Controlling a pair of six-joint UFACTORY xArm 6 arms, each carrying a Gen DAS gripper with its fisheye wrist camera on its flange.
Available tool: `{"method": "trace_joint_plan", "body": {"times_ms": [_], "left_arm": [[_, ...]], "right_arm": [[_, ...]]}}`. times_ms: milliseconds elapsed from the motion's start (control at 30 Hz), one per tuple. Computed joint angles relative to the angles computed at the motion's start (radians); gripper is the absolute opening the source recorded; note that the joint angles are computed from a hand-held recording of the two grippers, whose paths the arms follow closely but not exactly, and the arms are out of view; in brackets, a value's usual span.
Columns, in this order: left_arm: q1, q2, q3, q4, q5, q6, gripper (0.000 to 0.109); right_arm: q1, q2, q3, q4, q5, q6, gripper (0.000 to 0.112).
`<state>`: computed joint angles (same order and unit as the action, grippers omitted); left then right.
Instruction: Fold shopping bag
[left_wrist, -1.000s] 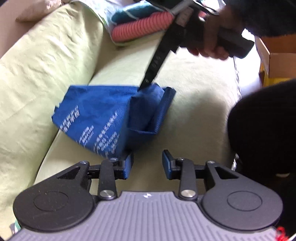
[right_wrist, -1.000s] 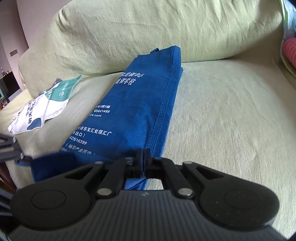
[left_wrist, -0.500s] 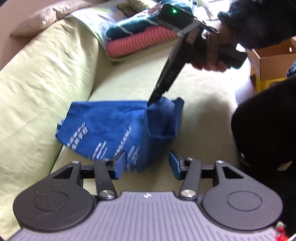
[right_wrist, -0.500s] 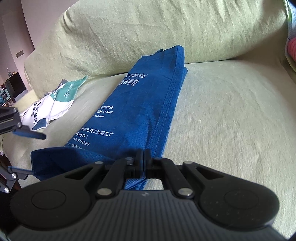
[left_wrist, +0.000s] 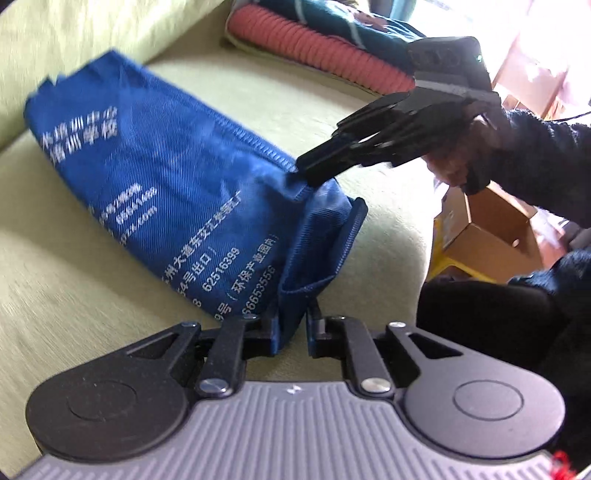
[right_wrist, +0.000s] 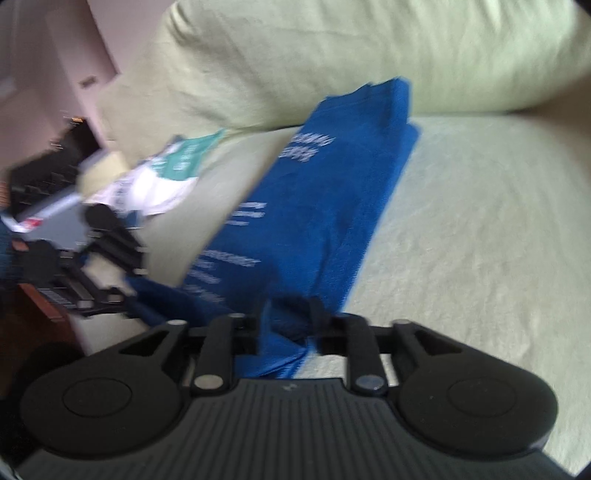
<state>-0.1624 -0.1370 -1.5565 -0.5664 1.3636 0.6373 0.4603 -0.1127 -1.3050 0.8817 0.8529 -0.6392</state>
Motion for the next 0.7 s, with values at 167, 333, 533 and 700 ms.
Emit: {"method": "trace_joint_plan", "body": {"times_ms": [167, 333, 533, 700], "left_arm": [[0.003, 0.005, 0.002, -0.005, 0.007, -0.040, 0.014], [0.010, 0.003, 0.015, -0.021, 0.012, -0.056, 0.014], [-0.004, 0.010, 0.001, 0.005, 0.016, -0.068, 0.016], [-0.099, -0.158, 0.175, 0.162, -0.183, -0.061, 0.029]], "right_arm": [[-0.022, -0.041, 0.001, 0.093, 0.088, -0.143, 0.051], [0.150, -0.144, 0.145, -0.143, -0.144, -0.246, 0.039], [0.180, -0.129, 0.186, -0.194, -0.259, -0.018, 0.020], [0.181, -0.118, 0.151, -0.301, -0.218, 0.146, 0.019]]}}
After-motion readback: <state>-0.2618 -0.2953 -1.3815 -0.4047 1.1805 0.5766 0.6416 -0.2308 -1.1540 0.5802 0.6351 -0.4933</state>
